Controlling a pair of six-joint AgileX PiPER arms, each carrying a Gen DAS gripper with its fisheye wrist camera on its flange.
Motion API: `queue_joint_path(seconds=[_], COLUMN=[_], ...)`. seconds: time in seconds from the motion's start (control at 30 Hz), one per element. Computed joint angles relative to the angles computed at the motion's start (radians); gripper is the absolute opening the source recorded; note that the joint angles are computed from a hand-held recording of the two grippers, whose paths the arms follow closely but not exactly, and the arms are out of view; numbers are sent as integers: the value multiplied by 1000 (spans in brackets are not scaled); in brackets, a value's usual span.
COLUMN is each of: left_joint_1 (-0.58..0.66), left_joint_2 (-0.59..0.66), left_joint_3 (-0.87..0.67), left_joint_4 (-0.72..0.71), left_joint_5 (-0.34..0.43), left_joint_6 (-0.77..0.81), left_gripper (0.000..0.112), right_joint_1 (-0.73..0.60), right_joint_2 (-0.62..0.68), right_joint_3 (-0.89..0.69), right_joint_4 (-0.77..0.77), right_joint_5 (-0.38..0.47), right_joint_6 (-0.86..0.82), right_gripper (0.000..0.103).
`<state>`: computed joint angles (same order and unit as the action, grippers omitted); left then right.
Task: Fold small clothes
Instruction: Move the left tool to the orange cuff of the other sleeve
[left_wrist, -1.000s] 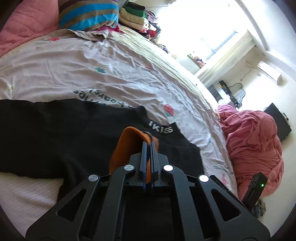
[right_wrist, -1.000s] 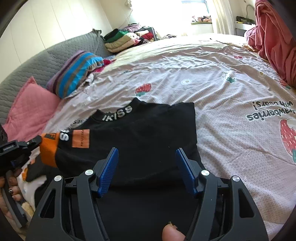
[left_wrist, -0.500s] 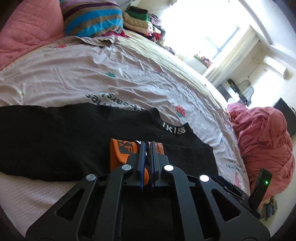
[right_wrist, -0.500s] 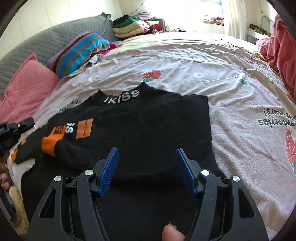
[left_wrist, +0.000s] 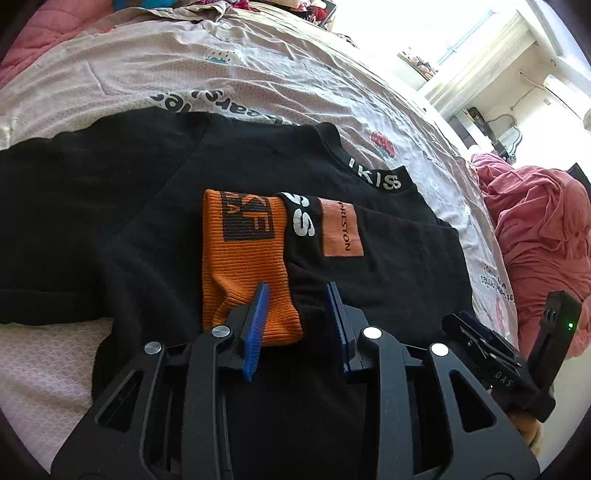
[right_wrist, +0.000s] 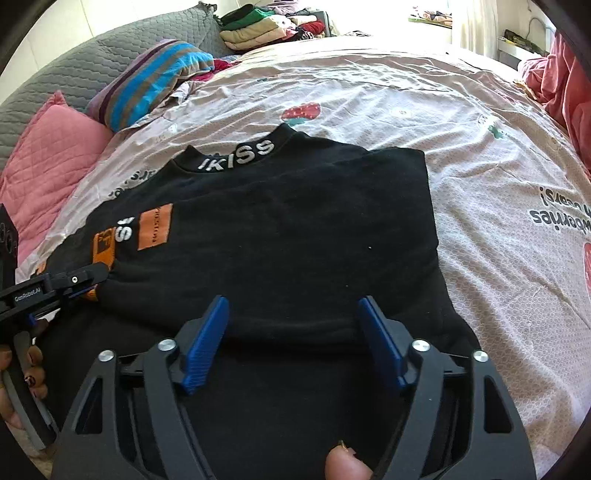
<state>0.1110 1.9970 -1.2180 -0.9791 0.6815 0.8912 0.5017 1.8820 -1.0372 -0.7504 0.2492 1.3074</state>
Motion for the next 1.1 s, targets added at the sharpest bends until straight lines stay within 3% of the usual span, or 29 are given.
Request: queue_joint_path(seconds=[0.1, 0.2, 0.4, 0.47, 0.77, 1.1], left_joint_1=[3, 1, 20, 28, 64, 102], left_joint_2=[-21, -49, -105, -126, -226, -288], left_joint_3=[21, 41, 71, 85, 146, 198], left_joint_4=[-9, -11, -14, -17, -3, 11], left_joint_5=[-4, -17, -36, -42, -95, -136], left_joint_6=[12, 17, 20, 28, 32, 55], left_gripper=[32, 39, 53, 60, 91, 93], right_joint_1=[4, 6, 16, 25, 72, 126], right_joint_2=[-24, -49, -90, -100, -124, -121], right_joint_3=[21, 44, 68, 71, 53, -15], right_joint_4=[-72, -164, -250, -272, -300, -251], right_joint_5=[-17, -19, -4, 4, 27, 68], right_joint_6=[74, 173, 267, 291, 320, 251], right_gripper=[77, 86, 87, 95, 96, 96])
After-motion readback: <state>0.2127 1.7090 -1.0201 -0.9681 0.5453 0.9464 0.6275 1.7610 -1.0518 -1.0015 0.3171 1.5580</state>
